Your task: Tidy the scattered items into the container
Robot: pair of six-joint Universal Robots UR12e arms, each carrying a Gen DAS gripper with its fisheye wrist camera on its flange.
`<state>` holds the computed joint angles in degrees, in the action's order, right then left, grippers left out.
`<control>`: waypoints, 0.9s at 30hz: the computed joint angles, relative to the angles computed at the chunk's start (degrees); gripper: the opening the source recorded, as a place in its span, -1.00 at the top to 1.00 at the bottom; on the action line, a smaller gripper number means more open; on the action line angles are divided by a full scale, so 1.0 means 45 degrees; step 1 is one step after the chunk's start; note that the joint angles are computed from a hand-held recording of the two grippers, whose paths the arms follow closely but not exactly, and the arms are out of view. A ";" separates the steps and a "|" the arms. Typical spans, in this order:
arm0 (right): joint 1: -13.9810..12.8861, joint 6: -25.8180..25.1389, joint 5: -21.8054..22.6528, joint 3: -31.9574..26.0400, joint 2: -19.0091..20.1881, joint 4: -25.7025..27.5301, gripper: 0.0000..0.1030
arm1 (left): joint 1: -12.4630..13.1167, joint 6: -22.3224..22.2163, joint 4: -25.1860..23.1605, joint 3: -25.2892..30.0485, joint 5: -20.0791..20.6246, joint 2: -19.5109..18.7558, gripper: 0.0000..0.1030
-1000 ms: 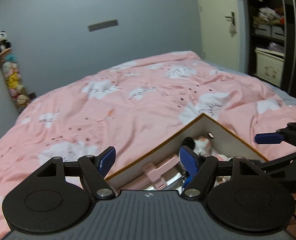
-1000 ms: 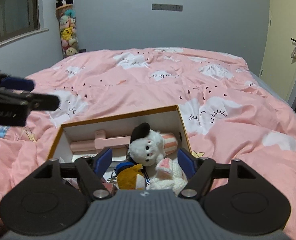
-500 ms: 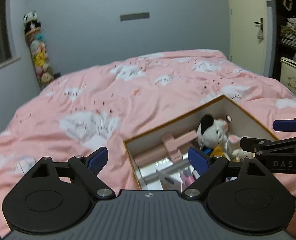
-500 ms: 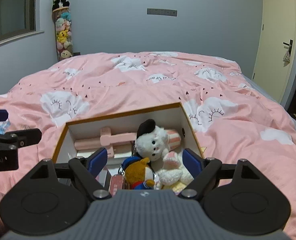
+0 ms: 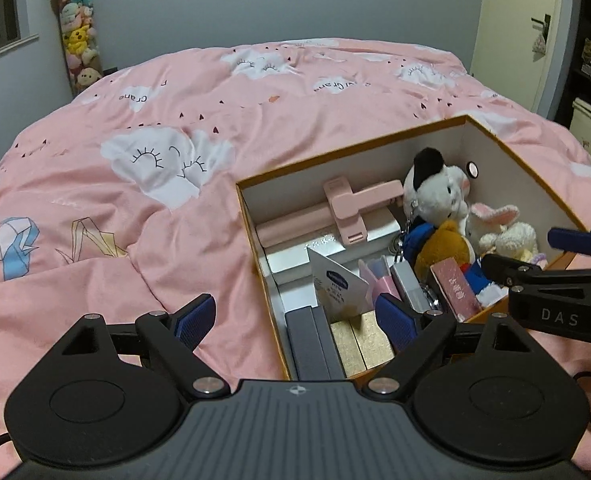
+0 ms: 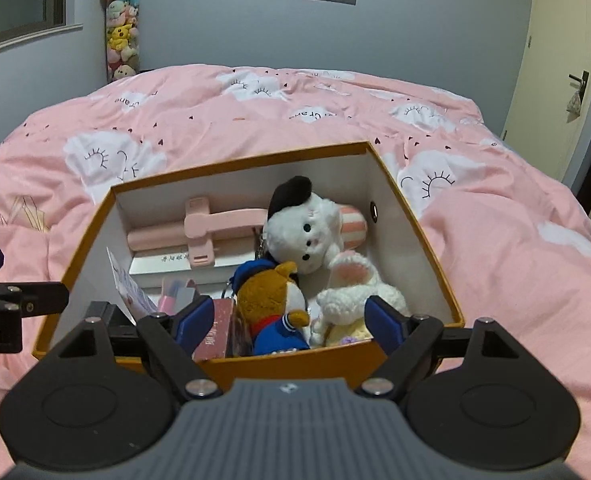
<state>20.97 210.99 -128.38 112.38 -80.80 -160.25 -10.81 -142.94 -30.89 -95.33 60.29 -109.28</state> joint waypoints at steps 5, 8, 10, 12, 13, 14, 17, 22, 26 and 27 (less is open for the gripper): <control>0.0148 -0.0538 -0.0396 -0.0015 0.0177 -0.0133 -0.67 | -0.0105 0.0122 -0.0119 -0.0090 0.0233 -0.0043 -1.00; 0.0301 -0.1004 -0.0729 -0.0039 0.0324 -0.0226 -0.80 | -0.0150 0.0172 -0.0232 -0.0173 0.0418 -0.0071 -1.00; 0.0411 -0.1359 -0.1023 -0.0092 0.0459 -0.0224 -0.81 | -0.0217 0.0231 -0.0506 -0.0116 0.0686 -0.0131 -1.00; 0.0467 -0.1556 -0.1185 -0.0134 0.0543 -0.0172 -0.86 | -0.0235 0.0027 -0.0317 -0.0173 0.0778 -0.0189 -1.00; 0.0464 -0.1603 -0.1193 -0.0114 0.0558 -0.0283 -0.86 | -0.0223 -0.0036 -0.0142 -0.0239 0.0738 -0.0207 -1.00; 0.0450 -0.1652 -0.1171 -0.0088 0.0567 -0.0396 -0.87 | -0.0228 -0.0083 -0.0062 -0.0270 0.0751 -0.0223 -1.00; 0.0417 -0.1851 -0.1072 0.0032 0.0598 -0.0821 -0.88 | -0.0242 -0.0193 -0.0260 -0.0184 0.0837 -0.0278 -1.00; 0.0383 -0.2030 -0.0908 0.0040 0.0666 -0.1014 -0.94 | -0.0268 -0.0379 -0.0620 -0.0023 0.0986 -0.0359 -1.00; 0.0365 -0.2042 -0.0821 0.0041 0.0679 -0.1052 -0.95 | -0.0294 -0.0398 -0.0720 0.0032 0.1095 -0.0377 -1.00; 0.0362 -0.2042 -0.0797 0.0041 0.0681 -0.1053 -0.96 | -0.0300 -0.0401 -0.0755 0.0045 0.1131 -0.0380 -1.00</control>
<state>22.59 201.80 -131.97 112.56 -77.74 -164.99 -12.16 -144.75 -34.29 -95.13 65.38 -110.99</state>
